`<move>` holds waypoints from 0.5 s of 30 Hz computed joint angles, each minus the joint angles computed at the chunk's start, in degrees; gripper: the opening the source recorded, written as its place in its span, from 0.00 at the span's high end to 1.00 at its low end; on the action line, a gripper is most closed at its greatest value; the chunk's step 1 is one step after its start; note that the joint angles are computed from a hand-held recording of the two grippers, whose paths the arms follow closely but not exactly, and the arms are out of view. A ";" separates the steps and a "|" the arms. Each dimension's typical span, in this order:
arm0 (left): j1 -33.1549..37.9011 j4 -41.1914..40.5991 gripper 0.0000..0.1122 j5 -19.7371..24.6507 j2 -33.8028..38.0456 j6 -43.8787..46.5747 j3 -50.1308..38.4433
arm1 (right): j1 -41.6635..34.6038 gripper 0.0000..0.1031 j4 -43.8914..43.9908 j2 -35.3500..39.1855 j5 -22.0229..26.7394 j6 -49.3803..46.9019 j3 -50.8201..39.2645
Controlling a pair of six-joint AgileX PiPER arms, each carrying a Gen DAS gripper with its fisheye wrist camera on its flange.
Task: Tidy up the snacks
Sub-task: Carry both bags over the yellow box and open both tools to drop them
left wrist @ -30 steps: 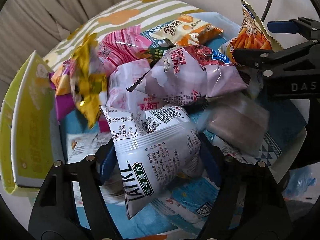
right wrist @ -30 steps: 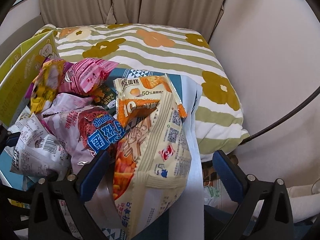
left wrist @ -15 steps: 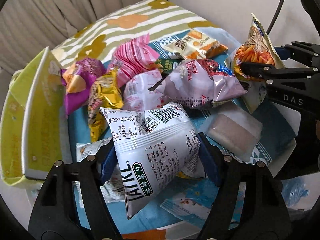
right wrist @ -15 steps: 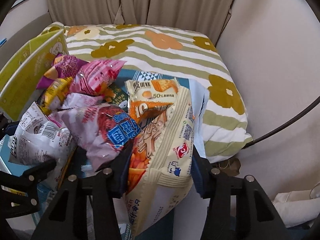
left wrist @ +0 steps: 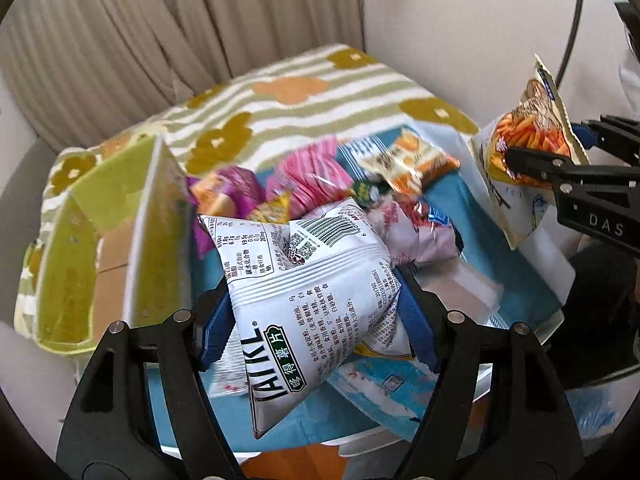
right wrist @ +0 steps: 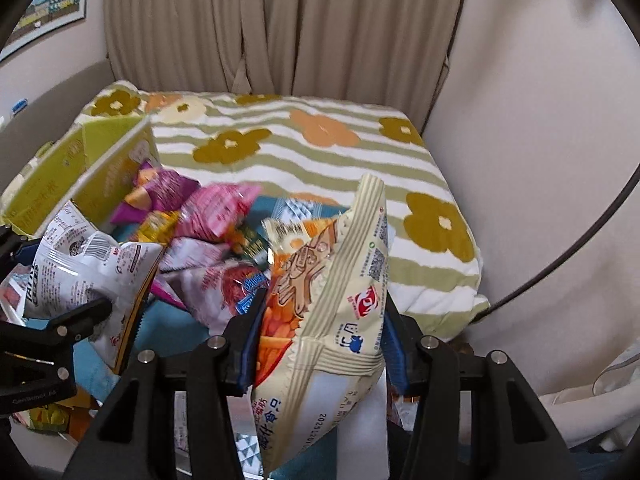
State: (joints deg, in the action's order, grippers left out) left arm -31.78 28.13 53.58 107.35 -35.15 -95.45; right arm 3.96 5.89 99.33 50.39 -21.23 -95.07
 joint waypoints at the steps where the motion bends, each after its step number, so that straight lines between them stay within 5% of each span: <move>1: -0.20 0.88 0.38 0.58 -0.49 -0.75 -0.25 | 0.11 0.54 0.88 -0.60 0.38 -0.95 -0.58; 10: 4.80 3.33 0.38 3.60 -10.07 -3.16 0.63 | 4.46 0.54 6.35 2.62 10.22 -2.54 -15.53; 15: 14.57 -0.15 0.37 1.43 -12.43 4.10 -0.01 | 11.31 0.54 4.15 9.71 15.41 2.36 -29.78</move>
State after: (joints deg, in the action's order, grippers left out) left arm -17.21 27.98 55.00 94.92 -31.06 -95.47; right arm 15.27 10.04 109.05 65.79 -18.87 -124.85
